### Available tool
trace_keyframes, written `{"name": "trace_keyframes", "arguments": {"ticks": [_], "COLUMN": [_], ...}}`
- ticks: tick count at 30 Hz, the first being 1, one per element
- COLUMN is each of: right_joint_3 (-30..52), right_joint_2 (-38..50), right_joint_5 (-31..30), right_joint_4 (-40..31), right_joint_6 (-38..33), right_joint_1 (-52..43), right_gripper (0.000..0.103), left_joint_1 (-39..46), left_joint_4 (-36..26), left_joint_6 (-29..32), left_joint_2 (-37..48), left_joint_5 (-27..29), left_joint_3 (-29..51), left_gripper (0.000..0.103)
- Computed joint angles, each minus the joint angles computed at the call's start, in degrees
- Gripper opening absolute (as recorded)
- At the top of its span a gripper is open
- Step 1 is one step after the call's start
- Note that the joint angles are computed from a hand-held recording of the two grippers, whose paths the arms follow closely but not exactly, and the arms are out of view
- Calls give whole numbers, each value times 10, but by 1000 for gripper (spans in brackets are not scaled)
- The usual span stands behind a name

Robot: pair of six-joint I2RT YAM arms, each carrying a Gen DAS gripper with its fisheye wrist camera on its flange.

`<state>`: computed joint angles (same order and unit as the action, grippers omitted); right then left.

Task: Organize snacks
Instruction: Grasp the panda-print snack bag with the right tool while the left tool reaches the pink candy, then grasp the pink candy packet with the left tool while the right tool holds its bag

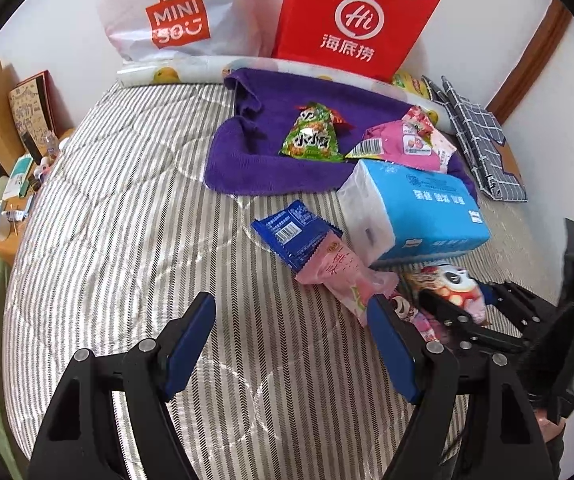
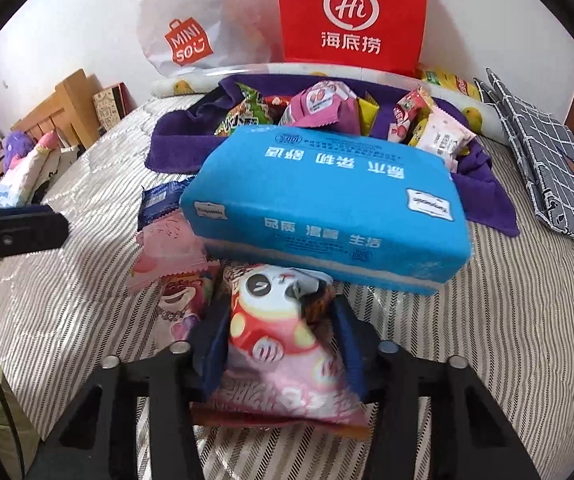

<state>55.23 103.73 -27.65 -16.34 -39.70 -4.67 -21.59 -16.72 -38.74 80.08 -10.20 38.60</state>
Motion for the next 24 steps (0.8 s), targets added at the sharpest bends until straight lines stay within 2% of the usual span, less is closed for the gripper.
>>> {"name": "trace_keyframes", "arguments": {"ticks": [8, 15, 18, 21, 24], "right_joint_3": [32, 98, 108, 126, 137], "right_joint_2": [-1, 41, 50, 67, 78], "right_joint_5": [-31, -42, -37, -37, -43], "right_joint_4": [-18, -63, -62, -75, -77], "right_joint_6": [-17, -32, -35, -37, -32], "right_joint_1": [-84, -147, -155, -161, -165], "right_gripper": [45, 45, 45, 45, 45], "left_joint_1": [-3, 7, 5, 4, 11], "left_joint_4": [46, 63, 67, 68, 80], "left_joint_6": [-8, -16, -22, -30, -27], "left_joint_2": [83, 164, 190, 204, 193], "left_joint_5": [21, 46, 51, 38, 49], "left_joint_3": [39, 84, 99, 106, 92], "left_gripper": [76, 63, 62, 52, 45]}}
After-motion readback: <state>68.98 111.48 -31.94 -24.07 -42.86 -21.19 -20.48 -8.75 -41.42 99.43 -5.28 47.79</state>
